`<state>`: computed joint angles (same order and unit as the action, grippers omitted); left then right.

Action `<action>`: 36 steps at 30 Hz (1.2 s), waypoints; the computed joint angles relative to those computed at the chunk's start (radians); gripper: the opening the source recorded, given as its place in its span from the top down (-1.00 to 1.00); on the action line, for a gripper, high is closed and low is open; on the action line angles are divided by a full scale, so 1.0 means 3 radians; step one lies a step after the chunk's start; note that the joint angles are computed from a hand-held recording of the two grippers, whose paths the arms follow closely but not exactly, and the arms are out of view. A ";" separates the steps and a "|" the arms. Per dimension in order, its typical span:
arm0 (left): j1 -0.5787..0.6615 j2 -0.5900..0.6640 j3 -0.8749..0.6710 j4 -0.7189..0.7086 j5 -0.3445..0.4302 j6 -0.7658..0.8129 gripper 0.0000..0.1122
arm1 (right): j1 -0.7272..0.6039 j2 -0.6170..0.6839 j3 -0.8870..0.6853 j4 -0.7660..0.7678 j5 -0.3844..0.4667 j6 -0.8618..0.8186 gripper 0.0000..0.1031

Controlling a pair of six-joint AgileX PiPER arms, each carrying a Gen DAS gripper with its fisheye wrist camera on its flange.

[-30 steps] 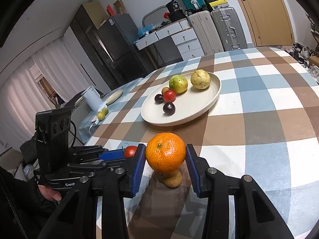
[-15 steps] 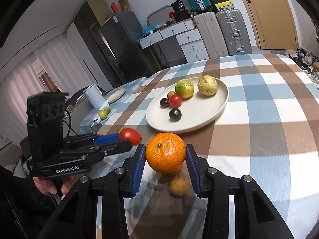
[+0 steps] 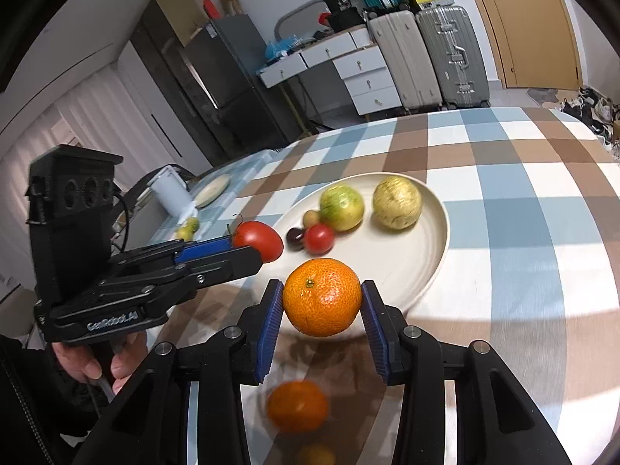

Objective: Organize fruits
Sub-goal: 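Carry the tomato and orange onto the cream plate and open both tools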

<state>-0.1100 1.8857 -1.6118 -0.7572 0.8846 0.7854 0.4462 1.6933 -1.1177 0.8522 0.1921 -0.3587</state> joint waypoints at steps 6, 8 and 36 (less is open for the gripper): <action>-0.0086 0.0492 -0.0671 0.0100 0.0160 -0.0264 0.58 | -0.0270 0.0394 -0.0468 -0.0023 0.0295 -0.0059 0.20; -0.0122 0.0634 -0.0869 0.0136 0.0209 -0.0307 0.58 | -0.0344 0.0486 -0.0536 0.0219 0.0329 -0.0270 0.20; -0.0148 0.0324 -0.0493 0.0154 -0.0079 -0.0220 0.07 | -0.0357 0.0086 -0.0060 0.0874 -0.0112 -0.0766 -0.79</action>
<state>-0.1543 1.9830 -1.7596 -0.7111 0.8608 0.7195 0.3390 1.7190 -1.1357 1.1144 0.1585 -0.5885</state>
